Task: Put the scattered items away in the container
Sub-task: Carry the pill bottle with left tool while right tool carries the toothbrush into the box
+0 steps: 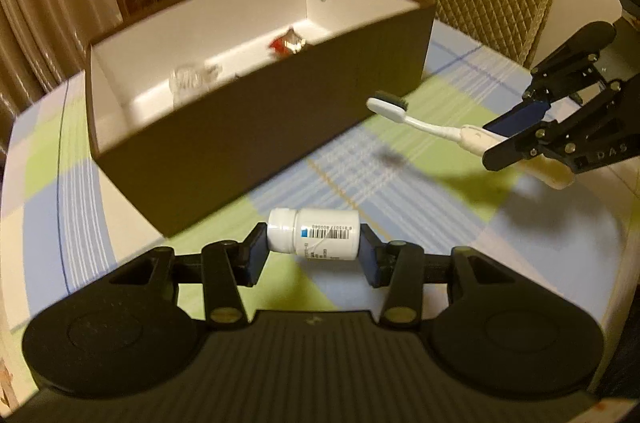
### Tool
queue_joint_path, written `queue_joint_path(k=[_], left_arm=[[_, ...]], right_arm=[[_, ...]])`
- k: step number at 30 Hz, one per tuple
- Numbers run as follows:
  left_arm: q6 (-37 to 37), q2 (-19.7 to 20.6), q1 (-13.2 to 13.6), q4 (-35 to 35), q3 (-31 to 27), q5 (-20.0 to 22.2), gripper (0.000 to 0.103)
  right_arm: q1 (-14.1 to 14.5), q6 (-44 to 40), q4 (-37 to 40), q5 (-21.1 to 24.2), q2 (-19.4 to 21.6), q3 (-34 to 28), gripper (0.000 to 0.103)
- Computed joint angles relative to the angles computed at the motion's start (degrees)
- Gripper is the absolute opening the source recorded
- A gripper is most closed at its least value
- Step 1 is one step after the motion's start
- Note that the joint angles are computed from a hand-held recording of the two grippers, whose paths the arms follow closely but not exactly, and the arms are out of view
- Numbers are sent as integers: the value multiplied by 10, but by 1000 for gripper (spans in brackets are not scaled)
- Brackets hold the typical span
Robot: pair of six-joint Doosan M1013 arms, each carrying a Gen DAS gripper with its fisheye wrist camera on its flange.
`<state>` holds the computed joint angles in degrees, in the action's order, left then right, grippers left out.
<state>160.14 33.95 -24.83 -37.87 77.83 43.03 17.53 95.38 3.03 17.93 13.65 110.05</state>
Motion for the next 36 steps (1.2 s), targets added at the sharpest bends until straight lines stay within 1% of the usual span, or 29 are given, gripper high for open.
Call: queue_joint_path(k=[8,13,16,20,24,28,32,36], left_arm=[[26,-3,-4,-28,-15,-11,41],[29,2,-7,-34,-36,-18,41],[19,11,-9,-29,-61,-17,41],[-29,29,-16,1,-104,-17,41],[-49,48,-21,9,-142,-16,41],[-63,68,-26,20,-181,-9,41],[-71,89,-31,35,-216,0,41],[-88,115,-35,54,-256,22,41]], right_arm=[[-10,-56,66,-22,-12,-19,17],[-25,-106,114,-28,-10,-37,17],[-35,-132,135,-28,-8,-52,17],[-50,-169,164,-24,3,-78,17],[-60,-182,166,-21,16,-103,17],[-70,-190,166,-7,34,-134,17],[-78,-163,130,14,54,-161,17],[-84,-138,106,36,74,-180,17]])
